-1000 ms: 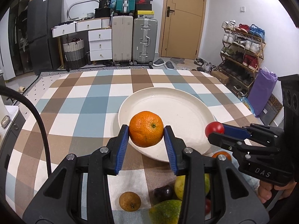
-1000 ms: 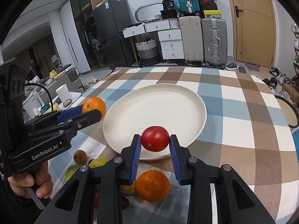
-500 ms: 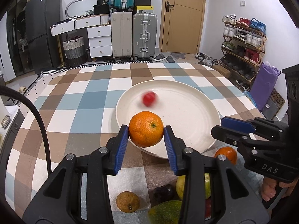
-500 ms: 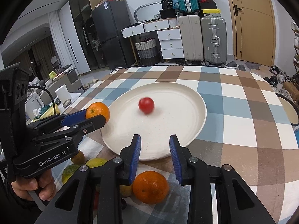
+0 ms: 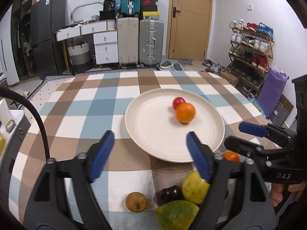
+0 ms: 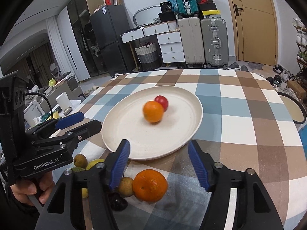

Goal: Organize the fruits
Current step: 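Open the right tool to drop the tomato while the left tool releases the orange onto the plate, then withdraw both tools from the plate back toward the fruit cluster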

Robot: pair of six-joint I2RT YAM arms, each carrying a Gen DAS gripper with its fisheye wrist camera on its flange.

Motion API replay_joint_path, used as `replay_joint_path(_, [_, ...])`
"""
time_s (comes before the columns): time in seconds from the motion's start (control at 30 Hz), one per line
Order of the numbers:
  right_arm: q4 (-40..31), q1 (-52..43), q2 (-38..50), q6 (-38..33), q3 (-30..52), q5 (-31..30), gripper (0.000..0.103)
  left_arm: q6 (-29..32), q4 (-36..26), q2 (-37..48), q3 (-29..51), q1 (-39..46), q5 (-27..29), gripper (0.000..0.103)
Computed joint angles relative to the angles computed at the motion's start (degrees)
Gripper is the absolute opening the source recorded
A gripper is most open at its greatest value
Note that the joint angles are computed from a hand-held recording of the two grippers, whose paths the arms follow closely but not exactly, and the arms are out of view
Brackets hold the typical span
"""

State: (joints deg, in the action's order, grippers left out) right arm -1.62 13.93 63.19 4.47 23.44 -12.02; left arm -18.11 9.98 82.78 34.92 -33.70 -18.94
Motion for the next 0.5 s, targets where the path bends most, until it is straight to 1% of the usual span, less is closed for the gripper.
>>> replay_joint_path(0.03, [-0.1, 0.1, -0.8, 0.0, -0.4, 0.3, 0.077, 0.0, 0.2, -1.0, -0.6, -0.2, -0.4, 0.082])
replay_joint_path(0.07, [-0.2, 0.3, -2.0, 0.0, -0.9, 0.7, 0.080, 0.1, 0.0, -2.0, -1.1, -0.4, -0.6, 0.083])
replay_joint_path(0.13, [-0.9, 0.4, -4.4, 0.3, -1.9, 1.1, 0.090, 0.0, -1.0, -4.1, -2.1, -0.8, -1.4, 0.087])
replay_joint_path(0.2, [-1.8, 0.5, -5.9, 0.2, -2.3, 1.3, 0.091, 0.2, -1.9, -6.2, -3.3, -1.3, -2.1, 0.088])
replay_joint_path(0.27, [-2.7, 1.0, -7.2, 0.4, -2.7, 2.3, 0.097, 0.4, -3.0, -8.8, -4.7, -1.8, -2.7, 0.093])
replay_joint_path(0.3, [-3.0, 1.4, -8.2, 0.5, -3.1, 2.9, 0.101, 0.2, -3.5, -10.1, -5.4, -2.3, -3.2, 0.097])
replay_joint_path(0.33, [-3.4, 1.6, -9.2, 0.5, -3.4, 3.1, 0.102, 0.1, -3.9, -11.6, -6.3, -2.7, -3.8, 0.101])
replay_joint_path(0.37, [-4.1, 1.9, -9.9, 0.4, -3.5, 3.2, 0.102, 0.0, -4.3, -13.5, -7.4, -2.9, -4.3, 0.102])
replay_joint_path(0.5, [-6.9, 3.7, -12.9, 0.6, -3.9, 5.0, 0.103, -1.0, -7.7, -18.6, -9.2, -3.7, -5.7, 0.102])
